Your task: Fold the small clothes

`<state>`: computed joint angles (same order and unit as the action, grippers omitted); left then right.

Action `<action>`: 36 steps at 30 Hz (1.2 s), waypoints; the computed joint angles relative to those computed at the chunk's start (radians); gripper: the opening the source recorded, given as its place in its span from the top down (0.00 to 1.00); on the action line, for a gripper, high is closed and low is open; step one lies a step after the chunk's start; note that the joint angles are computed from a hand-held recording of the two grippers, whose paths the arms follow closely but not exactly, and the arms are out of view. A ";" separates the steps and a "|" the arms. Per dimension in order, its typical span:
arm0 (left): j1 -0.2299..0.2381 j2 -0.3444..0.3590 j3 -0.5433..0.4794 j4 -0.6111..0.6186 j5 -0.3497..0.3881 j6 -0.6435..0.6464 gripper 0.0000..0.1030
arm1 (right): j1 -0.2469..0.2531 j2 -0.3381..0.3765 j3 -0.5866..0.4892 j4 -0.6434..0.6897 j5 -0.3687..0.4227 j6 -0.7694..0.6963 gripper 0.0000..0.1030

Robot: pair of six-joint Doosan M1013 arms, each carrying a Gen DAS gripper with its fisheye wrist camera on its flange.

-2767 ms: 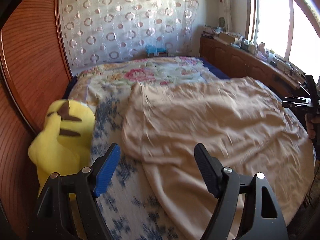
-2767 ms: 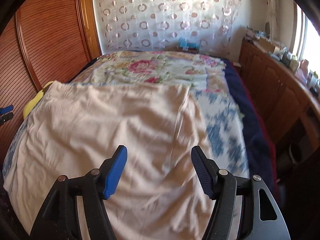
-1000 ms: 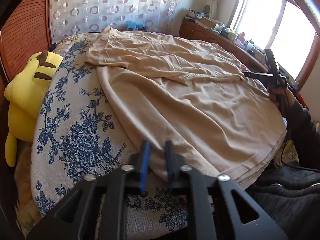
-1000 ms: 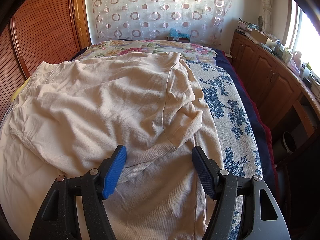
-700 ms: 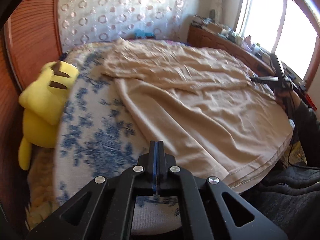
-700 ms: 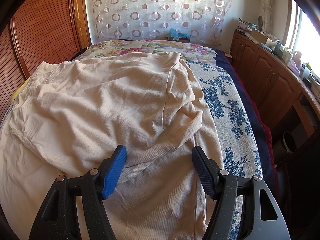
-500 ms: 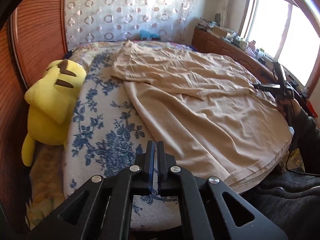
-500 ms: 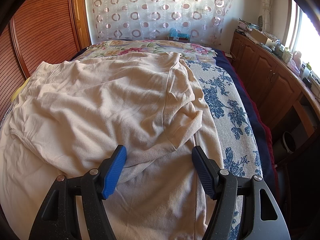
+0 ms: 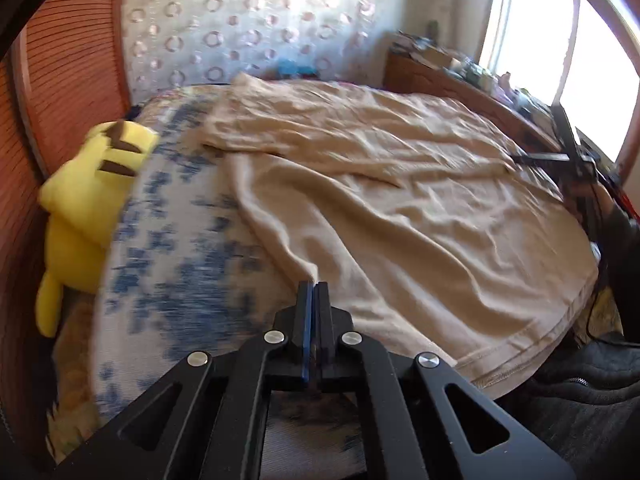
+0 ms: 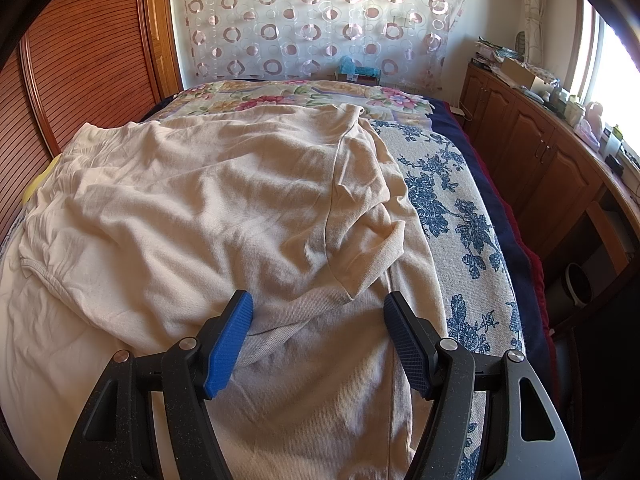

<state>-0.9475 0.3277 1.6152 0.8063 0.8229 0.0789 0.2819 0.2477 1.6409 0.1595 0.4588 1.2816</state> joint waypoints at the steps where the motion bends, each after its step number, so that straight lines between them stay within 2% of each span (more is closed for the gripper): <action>1: -0.004 -0.018 0.016 0.031 0.024 -0.042 0.98 | 0.000 -0.002 0.000 -0.001 0.001 0.001 0.32; 3: -0.005 -0.040 0.035 0.041 0.058 -0.073 0.98 | 0.000 -0.003 -0.002 -0.002 0.005 0.002 0.32; 6: 0.008 -0.057 0.050 0.003 0.072 -0.038 0.98 | 0.000 -0.006 -0.002 0.000 0.008 0.001 0.32; 7: 0.009 -0.052 0.044 0.003 0.102 -0.039 0.97 | -0.001 -0.008 0.007 0.009 0.002 -0.008 0.32; 8: 0.013 -0.048 0.038 -0.008 0.117 -0.024 0.86 | -0.007 0.006 0.004 0.045 -0.005 -0.047 0.32; 9: 0.020 -0.051 0.040 -0.012 0.098 -0.019 0.77 | -0.015 0.005 0.008 0.109 0.004 -0.103 0.32; 10: 0.022 -0.054 0.045 -0.001 0.081 -0.029 0.72 | -0.028 0.002 0.009 0.171 0.024 -0.152 0.32; 11: 0.021 -0.055 0.048 0.024 0.069 -0.049 0.58 | -0.038 -0.004 0.018 0.212 0.032 -0.185 0.32; 12: 0.019 -0.054 0.047 0.040 0.065 -0.060 0.45 | -0.045 -0.020 0.033 0.230 0.027 -0.209 0.32; 14: 0.018 -0.048 0.040 0.068 0.049 -0.068 0.26 | -0.052 -0.053 0.070 0.173 -0.008 -0.187 0.32; 16: 0.018 -0.040 0.027 0.077 0.033 -0.054 0.25 | -0.069 -0.084 0.103 0.166 -0.015 -0.183 0.32; 22: 0.022 -0.002 -0.024 0.062 0.004 0.014 0.24 | -0.135 -0.155 0.185 0.276 0.031 -0.295 0.33; 24: 0.025 0.010 -0.039 0.048 0.002 0.040 0.24 | -0.150 -0.168 0.202 0.334 0.061 -0.347 0.41; 28: 0.030 0.026 -0.059 0.029 -0.003 0.065 0.24 | -0.163 -0.179 0.224 0.379 0.080 -0.384 0.51; 31: 0.033 0.033 -0.069 0.019 0.003 0.079 0.24 | -0.170 -0.182 0.224 0.423 0.097 -0.424 0.69; 32: 0.034 0.035 -0.072 0.017 0.005 0.079 0.24 | -0.174 -0.183 0.222 0.445 0.111 -0.444 0.83; 33: 0.034 0.034 -0.070 0.017 0.003 0.077 0.24 | -0.176 -0.182 0.219 0.467 0.128 -0.468 0.93; 36: 0.035 0.034 -0.070 0.019 0.000 0.069 0.24 | -0.166 -0.186 0.213 0.520 0.135 -0.542 0.97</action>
